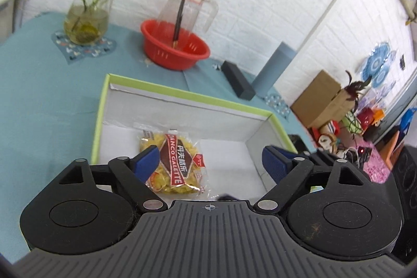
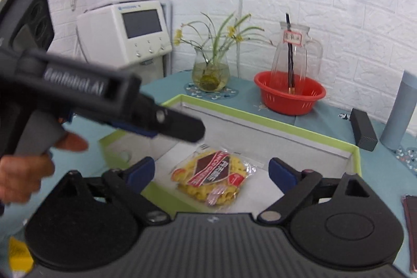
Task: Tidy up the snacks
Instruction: 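Carry the Danco Galette bag into the lime-green box and open the left gripper, then reach the left gripper back and grasp the clear bag with barcode and red strip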
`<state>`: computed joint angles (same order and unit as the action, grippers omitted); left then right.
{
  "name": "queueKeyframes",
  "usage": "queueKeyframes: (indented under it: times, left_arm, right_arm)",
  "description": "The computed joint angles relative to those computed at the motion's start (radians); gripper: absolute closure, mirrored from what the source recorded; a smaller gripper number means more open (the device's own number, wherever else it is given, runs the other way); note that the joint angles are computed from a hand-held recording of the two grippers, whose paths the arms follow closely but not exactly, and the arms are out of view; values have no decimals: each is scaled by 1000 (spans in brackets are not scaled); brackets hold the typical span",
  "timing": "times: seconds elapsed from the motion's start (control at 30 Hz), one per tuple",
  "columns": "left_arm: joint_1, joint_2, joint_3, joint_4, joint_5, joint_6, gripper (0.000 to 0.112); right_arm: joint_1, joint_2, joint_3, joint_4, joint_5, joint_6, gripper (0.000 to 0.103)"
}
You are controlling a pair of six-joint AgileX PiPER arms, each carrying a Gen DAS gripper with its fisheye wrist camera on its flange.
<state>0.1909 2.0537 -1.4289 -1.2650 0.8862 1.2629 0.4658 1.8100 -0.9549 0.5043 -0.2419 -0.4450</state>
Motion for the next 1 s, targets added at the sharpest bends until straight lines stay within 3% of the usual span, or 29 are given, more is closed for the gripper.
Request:
queueKeyframes:
  times: [0.1,0.27,0.5,0.63,0.8,0.87,1.0]
  left_arm:
    - [70,-122,180,-77,21,152,33]
    - [222,-282,462,-145,64,357,32]
    - [467,-379,737,-117,113,555,32]
    - [608,-381,837,-41,135,642,33]
    - [785,-369,903,165,226,726,35]
    - [794,-374,928,203,231,762,37]
    - [733,-407,982,196,159,782,44]
  right_arm:
    - [101,-139,177,167,-99,-154,10]
    - [356,-301,432,396,-253,-124,10]
    - [813,-297,532,727,-509,-12,10]
    - [954,-220,516,808,-531,73,10]
    - [1033,-153,485,864,-511,98,10]
    - [1026,-126,467,863,-500,97,10]
    - [1003,-67,438,845,-483,107,9]
